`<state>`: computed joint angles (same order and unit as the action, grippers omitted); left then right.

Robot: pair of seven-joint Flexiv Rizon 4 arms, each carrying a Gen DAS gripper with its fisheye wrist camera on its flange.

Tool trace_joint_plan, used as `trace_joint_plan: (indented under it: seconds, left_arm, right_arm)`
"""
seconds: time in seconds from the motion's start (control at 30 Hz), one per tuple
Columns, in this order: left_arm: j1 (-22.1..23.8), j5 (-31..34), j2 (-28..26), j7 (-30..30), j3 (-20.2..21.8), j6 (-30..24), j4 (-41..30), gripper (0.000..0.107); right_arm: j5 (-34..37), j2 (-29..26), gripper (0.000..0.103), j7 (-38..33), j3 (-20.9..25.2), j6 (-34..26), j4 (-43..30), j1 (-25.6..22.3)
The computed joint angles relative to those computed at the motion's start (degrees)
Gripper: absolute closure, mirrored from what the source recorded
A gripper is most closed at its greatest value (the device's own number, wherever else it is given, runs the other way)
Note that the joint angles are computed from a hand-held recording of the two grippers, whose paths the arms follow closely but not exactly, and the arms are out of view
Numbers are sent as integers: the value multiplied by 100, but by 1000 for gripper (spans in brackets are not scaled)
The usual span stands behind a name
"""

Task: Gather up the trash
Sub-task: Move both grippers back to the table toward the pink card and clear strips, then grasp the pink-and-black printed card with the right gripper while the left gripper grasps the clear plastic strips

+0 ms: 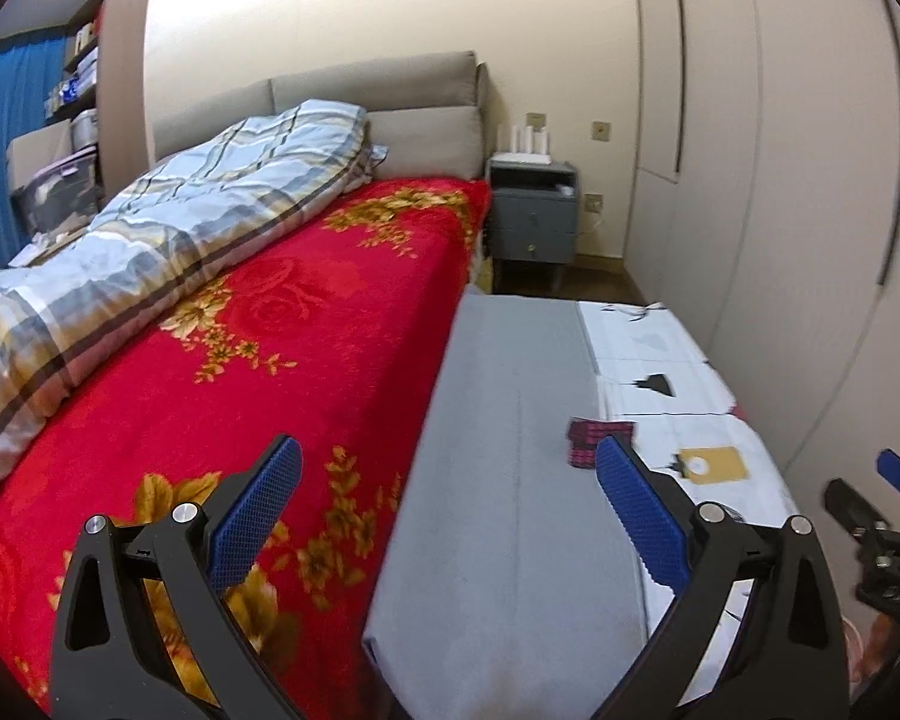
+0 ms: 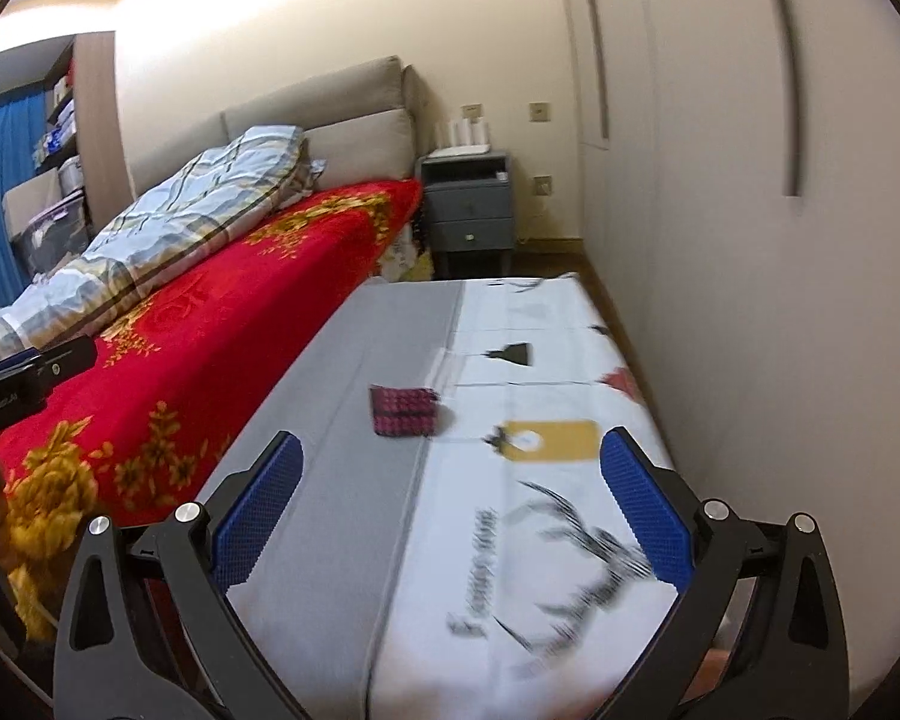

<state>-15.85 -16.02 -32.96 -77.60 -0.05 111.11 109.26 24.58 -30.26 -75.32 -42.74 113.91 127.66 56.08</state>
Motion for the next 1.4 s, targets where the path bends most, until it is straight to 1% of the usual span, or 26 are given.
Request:
trace_joint_plan:
  seconds: [0.07, 0.13, 0.2, 0.37, 0.5, 0.7, 0.77, 0.87, 0.9, 0.93, 0.97, 1.0, 1.07, 1.13, 1.2, 1.3, 1.33, 1.4]
  left_arm:
    - [-73, -113, -196, 23, 108, -83, -220, 12]
    - [-177, -255, -440, 35, 259, -141, -478, 12]
    - [-394, -473, -662, 37, 521, -134, -681, 12]
    - [-534, -800, -1019, 31, 755, -207, -992, 12]
    - [-406, -748, -1117, 38, 634, -186, -1072, 12]
    - [-187, -611, -1153, -13, 399, -223, -1099, 12]
    - [-180, -601, -1176, -35, 414, -225, -1112, 12]
    - [-247, -674, -1234, -65, 534, -278, -1175, 12]
    - [-273, -720, -1251, -89, 577, -317, -1191, 12]
    - [-275, -744, -1267, -109, 597, -356, -1218, 12]
    - [-281, -766, -1280, -133, 618, -399, -1237, 12]
    - [-304, -796, -1287, -163, 657, -449, -1251, 12]
    - [-345, -816, -1293, -231, 720, -483, -1256, 12]
    - [-366, -797, -1297, -267, 759, -493, -1270, 12]
    - [-431, -795, -1305, -293, 839, -480, -1276, 12]
    - [-487, -826, -1312, -343, 901, -478, -1301, 12]
    - [-487, -832, -1312, -364, 896, -470, -1307, 12]
    - [-494, -842, -1309, -406, 866, -453, -1341, 12]
  right_arm:
    - [-223, -514, 5, 149, 409, -118, -611, -514]
    - [-401, -920, 5, 320, 661, -238, -1118, -880]
    - [-611, -1369, 5, 585, 859, -488, -1714, -1226]
    - [-1082, -2253, 5, 1379, 934, -1189, -2826, -1682]
    - [-1412, -2812, 5, 1937, 871, -1632, -3493, -1875]
    - [-1874, -3235, 5, 2589, 851, -2055, -4071, -2122]
    - [-2027, -3310, 5, 2762, 849, -2141, -4184, -2173]
    - [-2378, -3275, 5, 2846, 1095, -2436, -4378, -2399]
    - [-2470, -3262, 5, 2861, 1170, -2432, -4402, -2460]
    - [-2556, -3252, 11, 2868, 1229, -2372, -4401, -2510]
    - [-2625, -3243, 24, 2912, 1243, -2330, -4378, -2526]
    - [-2686, -3223, 26, 2942, 1293, -2249, -4350, -2568]
    - [-2773, -3211, 27, 3068, 1244, -2052, -4244, -2552]
    - [-2881, -3177, 27, 3152, 1086, -1830, -4031, -2446]
    - [-2854, -3018, 27, 3155, 1011, -1510, -3686, -2357]
    - [-2730, -2486, 27, 3002, 1179, -948, -2928, -2406]
    - [-2518, -2193, 27, 2742, 1238, -760, -2528, -2384]
    - [-2294, -1838, 27, 2465, 1177, -566, -1986, -2277]
